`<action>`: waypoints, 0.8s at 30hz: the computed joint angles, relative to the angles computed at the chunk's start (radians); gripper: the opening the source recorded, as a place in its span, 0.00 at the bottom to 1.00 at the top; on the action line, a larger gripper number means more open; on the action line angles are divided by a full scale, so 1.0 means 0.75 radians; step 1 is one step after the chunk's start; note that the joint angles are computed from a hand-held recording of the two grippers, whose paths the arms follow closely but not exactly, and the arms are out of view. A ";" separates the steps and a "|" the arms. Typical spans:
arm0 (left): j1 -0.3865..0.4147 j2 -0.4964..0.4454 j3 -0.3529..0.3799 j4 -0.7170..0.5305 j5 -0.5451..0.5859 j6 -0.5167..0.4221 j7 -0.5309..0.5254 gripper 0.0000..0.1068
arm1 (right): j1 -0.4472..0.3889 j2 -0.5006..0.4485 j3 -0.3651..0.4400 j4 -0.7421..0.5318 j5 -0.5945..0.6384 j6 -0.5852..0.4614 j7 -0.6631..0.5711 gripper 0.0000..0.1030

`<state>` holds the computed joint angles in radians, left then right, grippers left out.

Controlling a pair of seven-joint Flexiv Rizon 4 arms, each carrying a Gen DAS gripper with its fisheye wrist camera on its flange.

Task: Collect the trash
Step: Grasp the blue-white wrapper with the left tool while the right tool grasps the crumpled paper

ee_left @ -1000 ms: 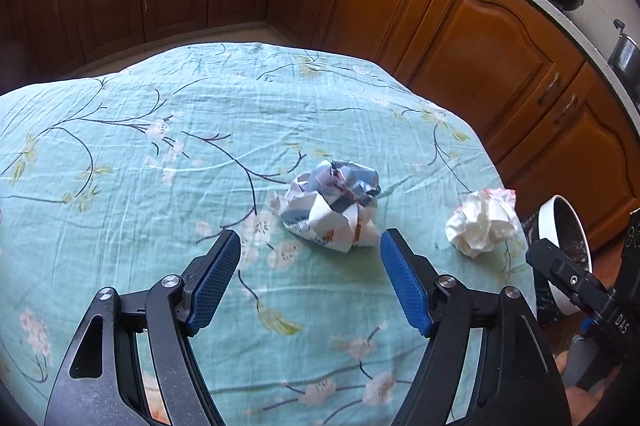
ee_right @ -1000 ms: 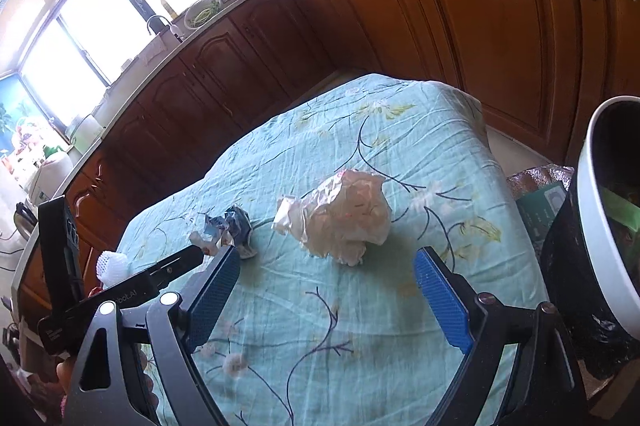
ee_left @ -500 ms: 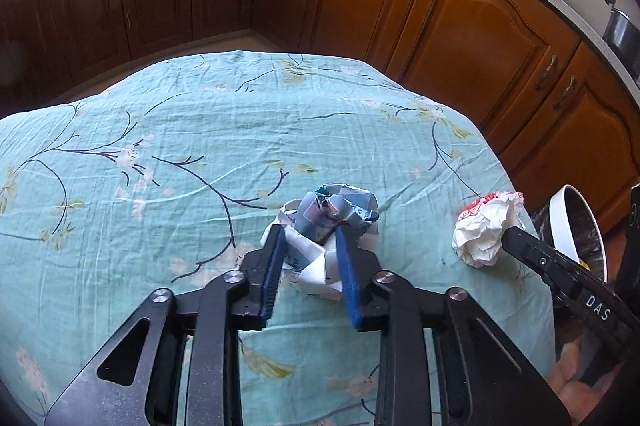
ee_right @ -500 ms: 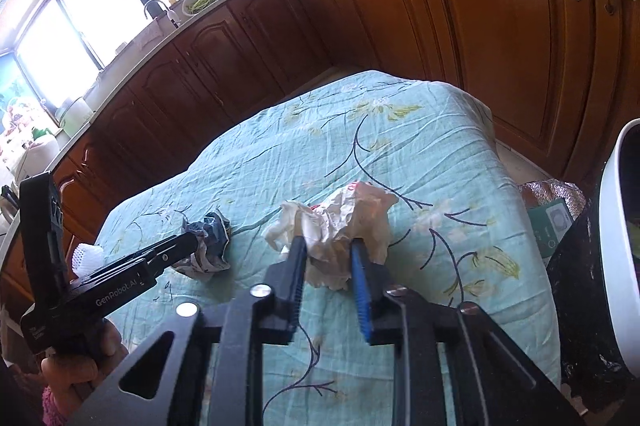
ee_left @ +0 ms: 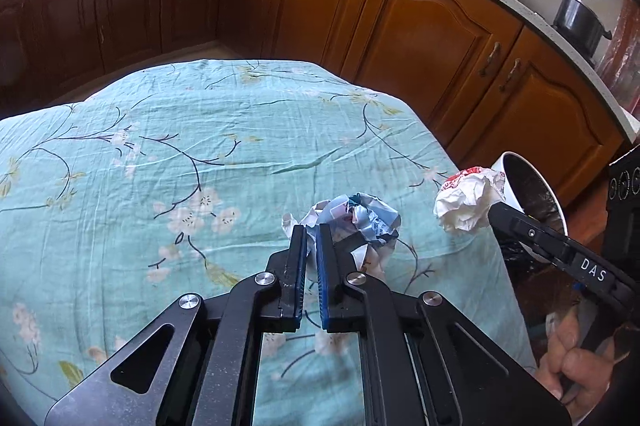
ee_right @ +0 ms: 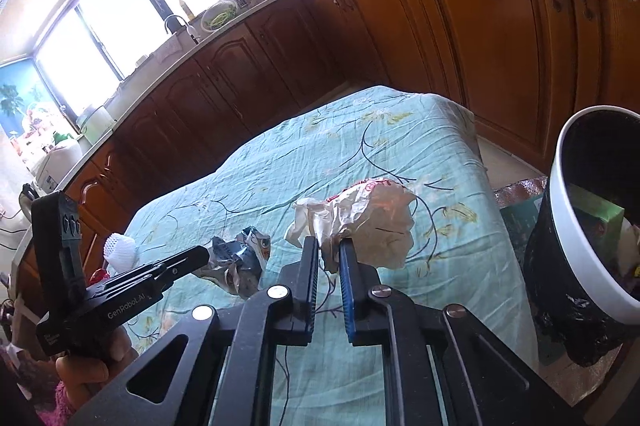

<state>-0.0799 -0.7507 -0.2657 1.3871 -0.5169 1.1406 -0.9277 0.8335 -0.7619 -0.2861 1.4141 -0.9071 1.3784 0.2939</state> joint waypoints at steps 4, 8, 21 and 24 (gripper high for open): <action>0.006 0.019 -0.015 0.029 0.006 -0.002 0.049 0.05 | 0.036 0.044 -0.047 0.067 -0.065 0.026 0.078 0.10; -0.025 -0.002 0.018 0.002 0.033 -0.022 0.030 0.06 | 0.042 0.065 -0.064 0.108 -0.132 0.054 0.157 0.10; -0.059 -0.048 0.063 -0.008 0.147 -0.015 -0.077 0.20 | 0.004 0.139 -0.041 0.203 -0.428 0.066 0.465 0.10; -0.044 -0.031 0.034 0.013 0.128 -0.015 -0.054 0.17 | -0.018 0.162 -0.016 0.219 -0.500 0.048 0.529 0.10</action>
